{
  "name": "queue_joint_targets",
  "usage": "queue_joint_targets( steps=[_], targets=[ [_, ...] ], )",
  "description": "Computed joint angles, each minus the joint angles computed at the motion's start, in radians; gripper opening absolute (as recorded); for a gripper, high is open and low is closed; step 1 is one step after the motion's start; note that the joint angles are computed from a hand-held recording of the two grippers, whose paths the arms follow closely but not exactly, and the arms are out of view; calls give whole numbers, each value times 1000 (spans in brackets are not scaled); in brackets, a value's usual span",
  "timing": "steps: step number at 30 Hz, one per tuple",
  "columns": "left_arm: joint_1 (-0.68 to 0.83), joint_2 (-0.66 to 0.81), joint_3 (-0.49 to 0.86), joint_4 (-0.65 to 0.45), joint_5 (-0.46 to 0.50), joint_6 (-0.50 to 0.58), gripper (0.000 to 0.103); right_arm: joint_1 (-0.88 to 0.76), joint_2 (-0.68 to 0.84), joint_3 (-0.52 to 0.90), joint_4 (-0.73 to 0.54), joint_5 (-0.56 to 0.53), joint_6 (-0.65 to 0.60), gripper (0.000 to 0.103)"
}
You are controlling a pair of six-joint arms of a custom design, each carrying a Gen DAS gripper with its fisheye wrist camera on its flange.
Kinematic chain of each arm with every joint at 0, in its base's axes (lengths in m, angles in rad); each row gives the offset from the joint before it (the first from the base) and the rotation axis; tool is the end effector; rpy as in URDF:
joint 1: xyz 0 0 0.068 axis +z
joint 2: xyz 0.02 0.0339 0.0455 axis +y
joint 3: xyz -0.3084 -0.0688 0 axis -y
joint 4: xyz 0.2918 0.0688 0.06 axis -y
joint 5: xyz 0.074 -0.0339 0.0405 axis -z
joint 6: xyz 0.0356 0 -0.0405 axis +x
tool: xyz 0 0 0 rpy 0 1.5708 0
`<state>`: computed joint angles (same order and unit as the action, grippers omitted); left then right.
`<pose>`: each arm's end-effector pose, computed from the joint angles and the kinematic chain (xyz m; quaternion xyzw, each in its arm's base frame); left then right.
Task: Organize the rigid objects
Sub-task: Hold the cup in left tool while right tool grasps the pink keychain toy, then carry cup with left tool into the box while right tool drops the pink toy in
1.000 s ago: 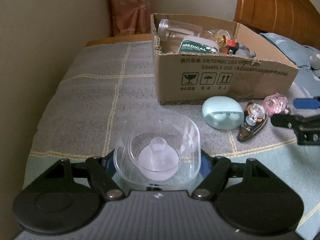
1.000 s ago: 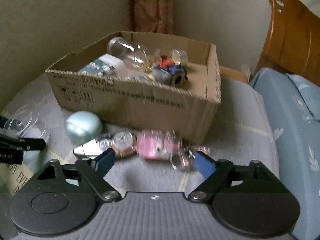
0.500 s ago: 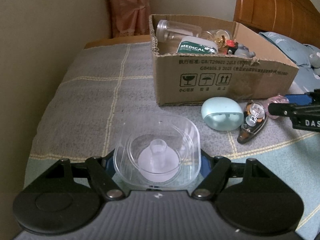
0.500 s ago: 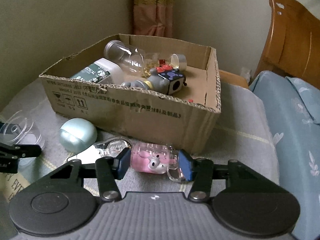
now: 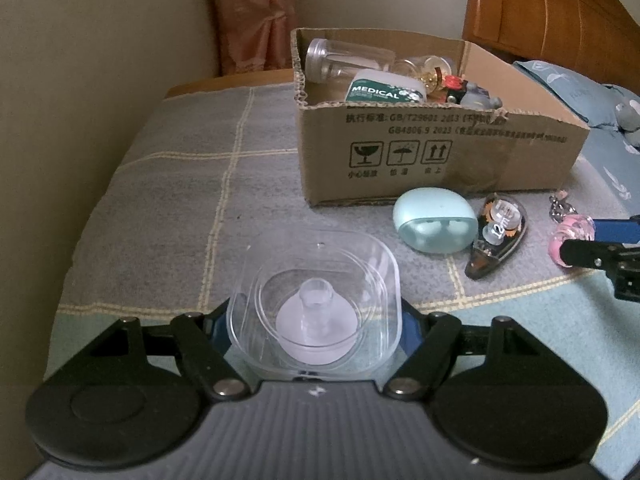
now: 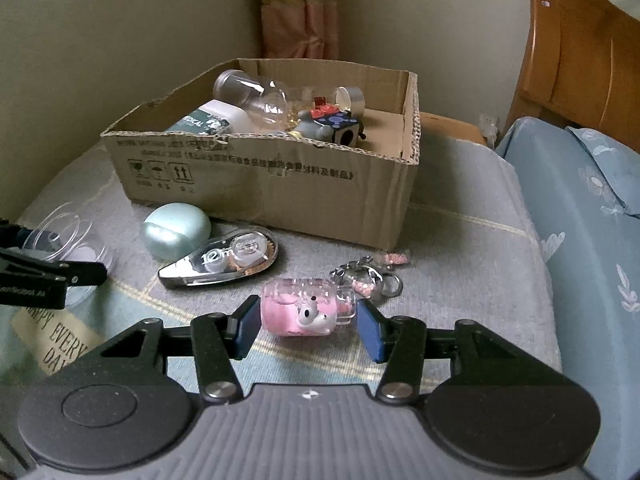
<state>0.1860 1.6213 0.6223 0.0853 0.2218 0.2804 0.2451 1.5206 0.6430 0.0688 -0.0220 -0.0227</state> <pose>0.3064 0.0497 0.1225 0.0801 0.9380 -0.0278 0.3362 0.3033 0.0767 0.1561 -0.1280 0.9194 0.0514 0.3684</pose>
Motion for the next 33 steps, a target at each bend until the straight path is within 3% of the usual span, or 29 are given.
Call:
queue_joint_targets(
  steps=[11,22,33],
  targets=[
    [1,21,19,5,16,20,75,21,66,41,12,45,-37,56],
    [-2,-53,107,-238,90,258,75,-12,-35,75,-91,-1,-171,55],
    [-43,-110,246,-449,144,344,75,-57,-131,130,-265,-97,-277,55]
  ],
)
